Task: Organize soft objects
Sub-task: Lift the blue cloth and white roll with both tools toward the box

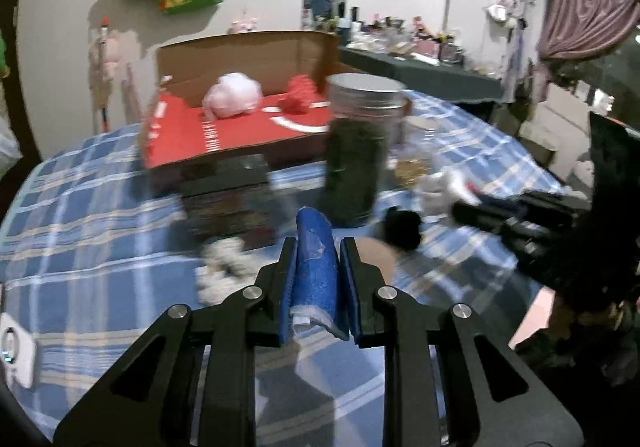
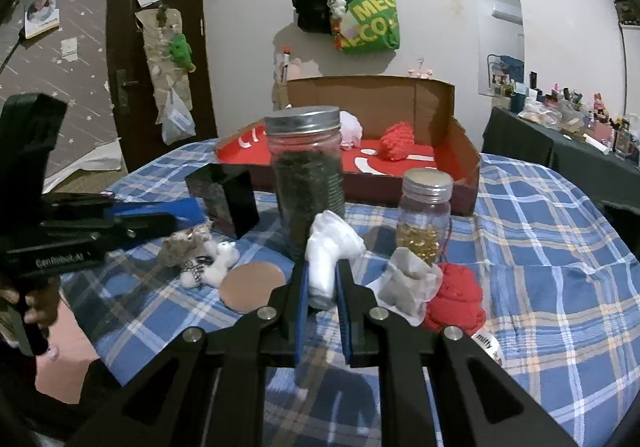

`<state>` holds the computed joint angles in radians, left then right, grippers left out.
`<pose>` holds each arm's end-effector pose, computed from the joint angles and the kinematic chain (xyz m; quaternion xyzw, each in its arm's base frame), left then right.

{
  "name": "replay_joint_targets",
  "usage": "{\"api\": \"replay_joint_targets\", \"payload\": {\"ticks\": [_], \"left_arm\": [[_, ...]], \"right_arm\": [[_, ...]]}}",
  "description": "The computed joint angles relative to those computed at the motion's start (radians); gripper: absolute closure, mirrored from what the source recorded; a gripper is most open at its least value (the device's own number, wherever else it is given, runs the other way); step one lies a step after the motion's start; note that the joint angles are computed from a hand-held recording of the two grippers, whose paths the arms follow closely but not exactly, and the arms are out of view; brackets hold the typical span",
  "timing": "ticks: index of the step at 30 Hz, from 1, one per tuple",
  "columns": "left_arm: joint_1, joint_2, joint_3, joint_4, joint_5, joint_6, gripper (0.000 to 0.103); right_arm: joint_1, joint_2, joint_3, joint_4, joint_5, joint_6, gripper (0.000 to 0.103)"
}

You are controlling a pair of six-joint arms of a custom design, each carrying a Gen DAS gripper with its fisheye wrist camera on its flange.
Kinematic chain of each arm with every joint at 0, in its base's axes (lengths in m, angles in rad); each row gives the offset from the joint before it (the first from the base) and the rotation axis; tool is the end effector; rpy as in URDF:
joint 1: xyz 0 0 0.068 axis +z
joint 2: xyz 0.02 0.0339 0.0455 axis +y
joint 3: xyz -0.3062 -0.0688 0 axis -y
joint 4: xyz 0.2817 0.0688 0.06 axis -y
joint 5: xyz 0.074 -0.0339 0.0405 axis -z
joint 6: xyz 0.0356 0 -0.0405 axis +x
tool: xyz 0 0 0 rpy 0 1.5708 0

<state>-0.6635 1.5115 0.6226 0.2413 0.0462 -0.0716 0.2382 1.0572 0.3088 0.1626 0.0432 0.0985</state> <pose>0.2459 -0.1943 0.1722 0.2709 0.8532 -0.1793 0.4081 0.2026 0.0476 0.1719 -0.0513 0.8795 0.0604 0.4692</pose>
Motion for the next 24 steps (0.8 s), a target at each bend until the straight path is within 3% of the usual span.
{"api": "replay_joint_targets", "payload": {"ticks": [9, 24], "left_arm": [[-0.076, 0.093, 0.025, 0.067, 0.022, -0.042, 0.083], [-0.08, 0.103, 0.033, 0.068, 0.019, -0.042, 0.083]], "right_arm": [[-0.023, 0.039, -0.018, 0.031, -0.064, -0.007, 0.088], [-0.031, 0.055, -0.022, 0.046, -0.079, -0.009, 0.088]]}}
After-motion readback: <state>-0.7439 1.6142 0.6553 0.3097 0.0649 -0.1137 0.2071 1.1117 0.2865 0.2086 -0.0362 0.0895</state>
